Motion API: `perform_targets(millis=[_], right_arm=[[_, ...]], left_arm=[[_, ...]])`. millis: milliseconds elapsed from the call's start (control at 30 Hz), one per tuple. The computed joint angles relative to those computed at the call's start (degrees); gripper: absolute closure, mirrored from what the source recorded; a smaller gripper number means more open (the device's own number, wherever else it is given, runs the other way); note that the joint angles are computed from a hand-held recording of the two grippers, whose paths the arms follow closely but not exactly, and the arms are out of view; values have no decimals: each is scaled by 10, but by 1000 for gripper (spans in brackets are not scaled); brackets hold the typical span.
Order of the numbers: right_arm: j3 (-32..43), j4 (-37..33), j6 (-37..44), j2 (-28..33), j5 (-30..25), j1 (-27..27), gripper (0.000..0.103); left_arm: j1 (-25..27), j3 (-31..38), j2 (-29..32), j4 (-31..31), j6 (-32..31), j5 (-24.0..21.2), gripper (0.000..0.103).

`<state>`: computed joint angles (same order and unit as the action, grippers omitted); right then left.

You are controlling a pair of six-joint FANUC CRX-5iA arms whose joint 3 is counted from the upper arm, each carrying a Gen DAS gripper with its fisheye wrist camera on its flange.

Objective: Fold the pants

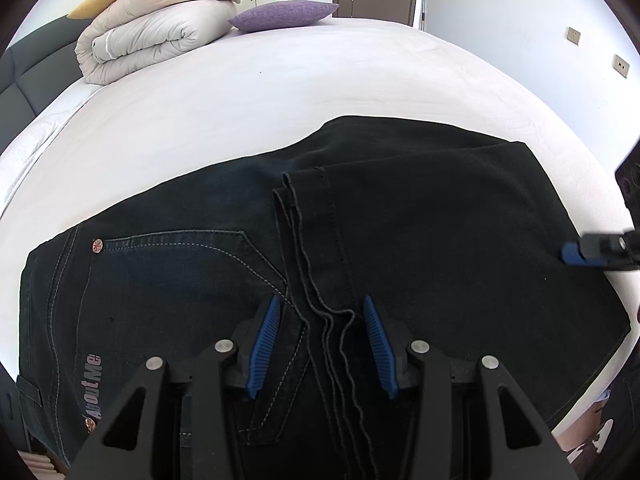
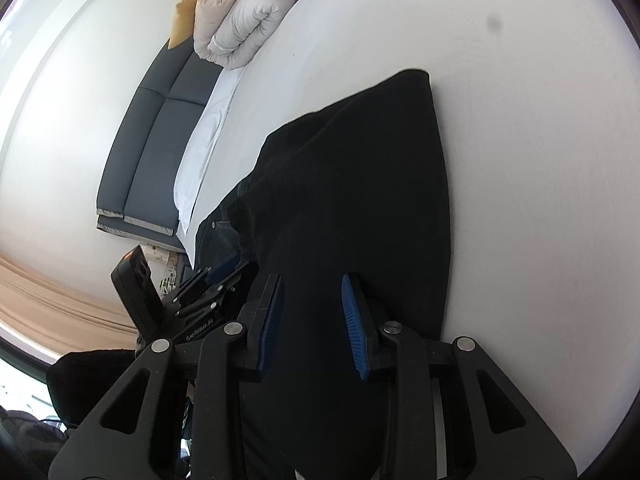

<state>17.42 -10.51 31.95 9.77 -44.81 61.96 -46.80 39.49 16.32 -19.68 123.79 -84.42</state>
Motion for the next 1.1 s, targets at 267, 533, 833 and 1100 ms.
perform_targets(millis=[267,533,833,1100], right_arm=[[-45,6,-26,-35,12,43,75],[-71,63,-86,-46,-2,73,93],[-118,95,-140,-59,53,79,103],[-137,126,-176,-59,80,85,103]], left_arm=[[-5,-5,-2,-6,8,5,56],[-5,-19,-12,-5,25,19,56],[-19,-168,-175,-59,207,101,31],[-80,-366,-411,-250,659,63,18]])
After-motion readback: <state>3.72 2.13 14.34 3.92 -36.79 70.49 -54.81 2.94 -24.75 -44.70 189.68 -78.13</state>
